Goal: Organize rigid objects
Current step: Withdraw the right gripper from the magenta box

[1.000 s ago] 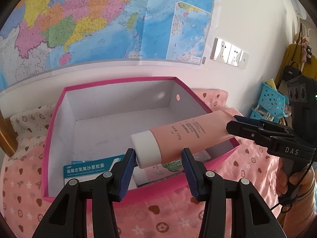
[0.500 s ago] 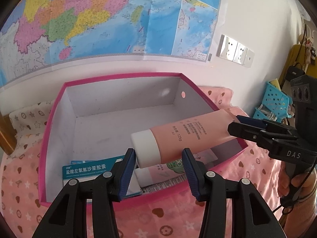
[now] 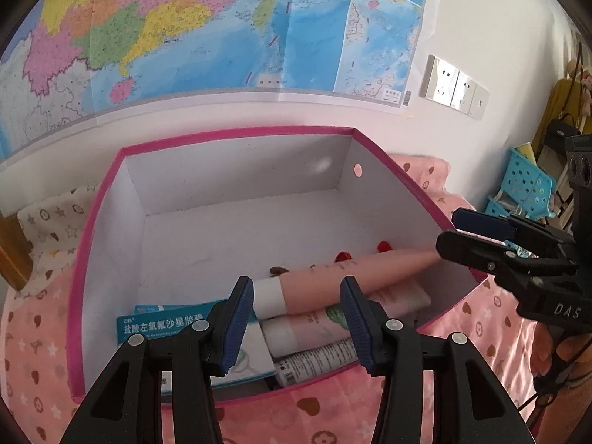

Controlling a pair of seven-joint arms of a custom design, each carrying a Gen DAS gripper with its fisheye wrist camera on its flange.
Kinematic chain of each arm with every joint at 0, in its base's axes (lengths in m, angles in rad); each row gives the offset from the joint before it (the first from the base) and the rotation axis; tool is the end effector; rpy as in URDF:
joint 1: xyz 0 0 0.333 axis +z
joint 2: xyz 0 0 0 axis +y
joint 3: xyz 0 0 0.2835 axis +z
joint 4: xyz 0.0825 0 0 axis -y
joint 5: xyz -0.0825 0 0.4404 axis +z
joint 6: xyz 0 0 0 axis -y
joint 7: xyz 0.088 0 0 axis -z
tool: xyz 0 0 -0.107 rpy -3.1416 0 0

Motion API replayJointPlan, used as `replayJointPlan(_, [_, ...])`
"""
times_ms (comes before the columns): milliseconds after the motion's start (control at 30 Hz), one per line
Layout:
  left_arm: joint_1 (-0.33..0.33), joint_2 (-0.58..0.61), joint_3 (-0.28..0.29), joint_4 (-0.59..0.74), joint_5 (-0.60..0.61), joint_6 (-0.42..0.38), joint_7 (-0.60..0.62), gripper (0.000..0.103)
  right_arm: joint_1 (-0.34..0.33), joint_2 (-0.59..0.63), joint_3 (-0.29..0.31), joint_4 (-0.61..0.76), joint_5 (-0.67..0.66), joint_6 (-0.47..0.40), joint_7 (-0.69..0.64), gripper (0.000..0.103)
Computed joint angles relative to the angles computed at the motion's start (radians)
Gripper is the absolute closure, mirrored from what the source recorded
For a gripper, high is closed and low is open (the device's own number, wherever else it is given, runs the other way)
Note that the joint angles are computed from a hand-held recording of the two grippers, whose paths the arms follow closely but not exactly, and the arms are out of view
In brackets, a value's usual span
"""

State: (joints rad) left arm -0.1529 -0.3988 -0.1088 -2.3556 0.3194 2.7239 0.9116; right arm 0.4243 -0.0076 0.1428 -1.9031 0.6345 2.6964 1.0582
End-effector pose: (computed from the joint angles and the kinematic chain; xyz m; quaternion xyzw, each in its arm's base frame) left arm 0.5201 -0.1547 0.5174 -0.6976 0.6013 -0.3033 0.2446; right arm 0.5672 0.3381 0.5373 -0.7986 0.4132 -0.0855 0.4292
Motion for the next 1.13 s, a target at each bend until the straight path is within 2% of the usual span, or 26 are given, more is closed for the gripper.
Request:
replayJointPlan(67, [0.004,-0.011,-0.004,-0.008,0.006,0.000,-0.008,0.049,0.002,-0.005,0.001,-0.005,0.007,0.004,-0.005,0.043])
replayJointPlan(167, [0.019,-0.047,-0.024,-0.039,0.039,0.003,-0.045,0.036,0.006,-0.032,0.001,-0.031,0.054,0.008,-0.042,0.043])
replayJointPlan(233, [0.024,-0.078,-0.034,-0.067,0.062,0.017,-0.074,0.024,0.012,-0.061,0.000,-0.062,0.094,0.017,-0.074,0.040])
replayJointPlan(367, [0.042,-0.171,-0.067,-0.141,0.129,0.040,-0.155,0.012,0.043,-0.149,-0.001,-0.165,0.187,0.076,-0.158,0.029])
replayJointPlan(433, [0.053,-0.219,-0.090,-0.174,0.164,0.026,-0.199,0.000,0.059,-0.185,0.002,-0.212,0.204,0.117,-0.173,0.018])
replayJointPlan(500, [0.066,-0.268,-0.113,-0.210,0.201,0.023,-0.257,0.000,0.078,-0.218,0.008,-0.265,0.209,0.169,-0.175,0.006])
replayJointPlan(533, [0.058,-0.285,-0.113,-0.222,0.207,0.006,-0.268,0.000,0.088,-0.230,0.010,-0.286,0.213,0.188,-0.178,0.005])
replayJointPlan(700, [0.025,-0.345,-0.111,-0.273,0.211,-0.080,-0.328,0.000,0.094,-0.255,0.042,-0.359,0.115,0.236,-0.071,0.004])
replayJointPlan(767, [0.019,-0.369,-0.115,-0.294,0.214,-0.104,-0.358,0.000,0.110,-0.257,0.033,-0.369,0.114,0.228,-0.056,0.004])
replayJointPlan(933, [-0.010,-0.409,-0.101,-0.330,0.205,-0.141,-0.377,0.000,0.127,-0.273,0.030,-0.399,0.098,0.232,-0.019,0.004])
replayJointPlan(1000, [-0.022,-0.419,-0.090,-0.344,0.205,-0.124,-0.371,0.000,0.134,-0.277,0.029,-0.405,0.094,0.235,-0.011,0.004])
replayJointPlan(1133, [-0.025,-0.426,-0.107,-0.350,0.215,-0.154,-0.382,0.000,0.142,-0.287,0.029,-0.417,0.086,0.236,0.006,0.004])
